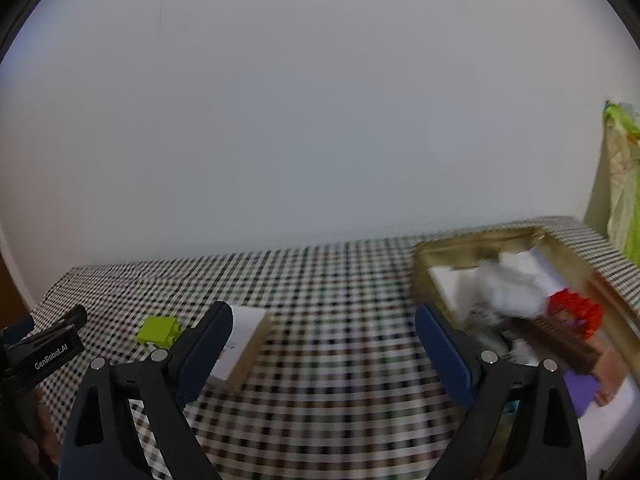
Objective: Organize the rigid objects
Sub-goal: 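Move both grippers toward the green block and white box on the table, then grasp the white box with the right gripper while the left grasps the green block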
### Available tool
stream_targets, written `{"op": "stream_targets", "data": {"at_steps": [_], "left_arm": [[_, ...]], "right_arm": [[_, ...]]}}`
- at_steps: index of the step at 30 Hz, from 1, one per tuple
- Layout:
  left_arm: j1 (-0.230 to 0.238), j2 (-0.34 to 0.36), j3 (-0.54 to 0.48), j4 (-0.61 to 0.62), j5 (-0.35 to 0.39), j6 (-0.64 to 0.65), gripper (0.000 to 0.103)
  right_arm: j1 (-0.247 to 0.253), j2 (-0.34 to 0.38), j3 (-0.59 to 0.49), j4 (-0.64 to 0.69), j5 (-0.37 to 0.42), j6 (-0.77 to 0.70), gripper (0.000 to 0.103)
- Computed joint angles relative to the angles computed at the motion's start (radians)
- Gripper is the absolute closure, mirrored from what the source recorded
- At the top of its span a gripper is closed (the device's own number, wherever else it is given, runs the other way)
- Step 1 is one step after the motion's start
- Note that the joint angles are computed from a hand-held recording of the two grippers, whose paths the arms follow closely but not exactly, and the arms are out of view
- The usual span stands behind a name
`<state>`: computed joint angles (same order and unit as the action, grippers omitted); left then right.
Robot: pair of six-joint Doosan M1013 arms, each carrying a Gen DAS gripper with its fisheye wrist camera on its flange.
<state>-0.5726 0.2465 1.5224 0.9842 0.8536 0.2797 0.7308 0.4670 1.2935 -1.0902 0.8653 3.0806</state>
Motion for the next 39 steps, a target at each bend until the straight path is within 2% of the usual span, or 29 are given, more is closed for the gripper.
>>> {"op": "stream_targets", "data": {"at_steps": [3,9,13,17,21,23,25,27,30,33,39], "left_arm": [[0.007,0.003,-0.001,-0.023,0.002,0.004,0.001],[0.012,0.016,-0.015,-0.032,0.004,0.034,0.001],[0.013,0.031,-0.031,-0.028,0.008,0.052,0.001],[0.012,0.037,-0.034,-0.021,0.012,0.06,0.001],[0.004,0.04,-0.042,-0.012,0.024,0.062,0.001],[0.004,0.04,-0.04,-0.006,0.023,0.059,0.001],[0.004,0.041,-0.04,-0.003,0.021,0.058,0.001],[0.005,0.042,-0.041,-0.004,0.02,0.058,0.001],[0.006,0.043,-0.041,-0.004,0.02,0.059,0.001],[0.0,0.041,-0.044,-0.006,0.025,0.064,0.001],[-0.002,0.042,-0.044,-0.009,0.02,0.076,0.001]], "right_arm": [[-0.015,0.02,-0.035,0.105,-0.03,-0.088,0.009],[-0.025,0.079,-0.138,0.281,-0.016,-0.27,0.009],[-0.03,0.113,-0.196,0.374,0.017,-0.36,0.009],[-0.03,0.16,-0.278,0.454,0.1,-0.464,0.01],[-0.034,0.176,-0.305,0.498,0.131,-0.513,0.014],[-0.037,0.177,-0.308,0.518,0.137,-0.527,0.021],[-0.043,0.182,-0.316,0.547,0.15,-0.543,0.034],[-0.048,0.183,-0.318,0.572,0.154,-0.555,0.041],[-0.049,0.181,-0.314,0.574,0.149,-0.567,0.044],[-0.051,0.178,-0.309,0.577,0.139,-0.58,0.057],[-0.058,0.152,-0.267,0.606,0.082,-0.599,0.059]]}}
